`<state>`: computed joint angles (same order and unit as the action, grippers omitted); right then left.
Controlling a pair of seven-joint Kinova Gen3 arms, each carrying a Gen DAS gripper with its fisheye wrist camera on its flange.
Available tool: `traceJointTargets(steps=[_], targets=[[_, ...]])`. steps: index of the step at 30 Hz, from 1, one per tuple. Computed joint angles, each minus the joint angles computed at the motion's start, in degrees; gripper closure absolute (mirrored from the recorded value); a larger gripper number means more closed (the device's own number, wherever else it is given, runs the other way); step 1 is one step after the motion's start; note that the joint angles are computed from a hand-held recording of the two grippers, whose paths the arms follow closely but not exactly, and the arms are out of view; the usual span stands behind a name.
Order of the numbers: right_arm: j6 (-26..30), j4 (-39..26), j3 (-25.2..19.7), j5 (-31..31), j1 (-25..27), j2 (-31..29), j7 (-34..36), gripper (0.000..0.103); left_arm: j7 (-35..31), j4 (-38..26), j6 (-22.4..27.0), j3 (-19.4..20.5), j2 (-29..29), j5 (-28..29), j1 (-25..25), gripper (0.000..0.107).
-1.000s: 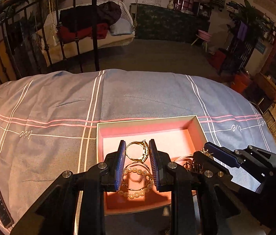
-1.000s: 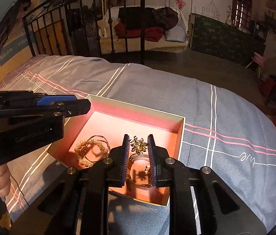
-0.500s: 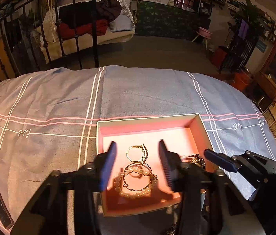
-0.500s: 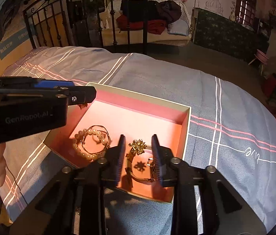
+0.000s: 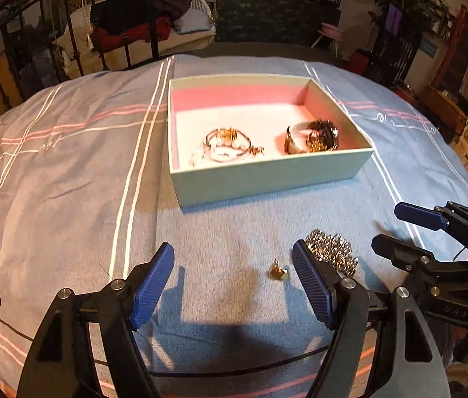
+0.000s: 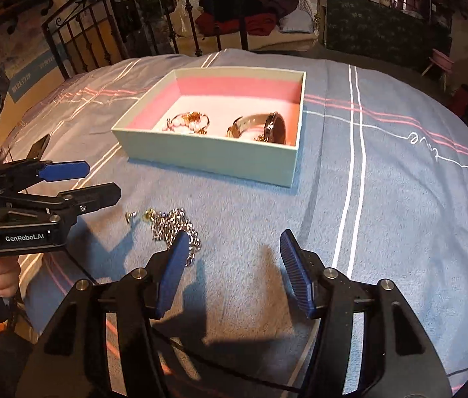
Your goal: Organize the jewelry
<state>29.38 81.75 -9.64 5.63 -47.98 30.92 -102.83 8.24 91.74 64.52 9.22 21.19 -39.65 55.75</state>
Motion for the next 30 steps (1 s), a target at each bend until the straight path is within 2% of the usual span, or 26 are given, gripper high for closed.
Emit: traceJointTargets(steps=[6,9,13,14,15,17,20,24,30], targets=[[1.9,-3.1,-2.0,0.2,-0.9,2.6,4.5,0.046,1.0,1.6,-2.3,-0.4,0.1,1.5,-1.0,0.035],[3.4,-5.1,-3.5,-1.3,0.0,4.0,7.7,0.065,1.4,2.2,-2.0,-0.5,-0.2,1.6,-1.1,0.035],[3.8,-6.2,-3.9,-3.6,0.4,4.7,9.8,0.070,3.1,3.6,-3.1,-0.3,-1.2,1.8,-1.5,0.035],[3.7,-6.3,-3.9,-4.0,0.4,4.9,10.2,0.073,3.4,3.8,-3.2,-0.2,-1.3,1.8,-1.6,0.035],[4.3,-6.9,-3.7,-4.2,0.3,5.1,10.5,0.081,3.6,3.9,-3.4,-0.1,-1.3,1.9,-1.7,0.035],[4.8,-7.0,-3.3,-4.6,0.2,5.0,10.9,0.081,3.7,3.9,-3.5,0.1,-1.2,1.8,-1.8,0.035],[2.0,-4.3,0.1,-2.8,-2.0,2.9,7.1,0.081,4.0,3.8,-3.5,0.3,-1.1,1.5,-1.4,0.035],[-5.1,1.5,-2.3,-6.4,3.0,-1.2,5.9,0.081,3.8,3.5,-3.7,0.4,-1.1,1.1,-1.1,0.035],[-9.1,5.2,1.1,-3.9,2.4,-5.2,0.5,0.081,2.4,2.4,-3.4,0.5,-0.4,1.0,-0.7,0.035]])
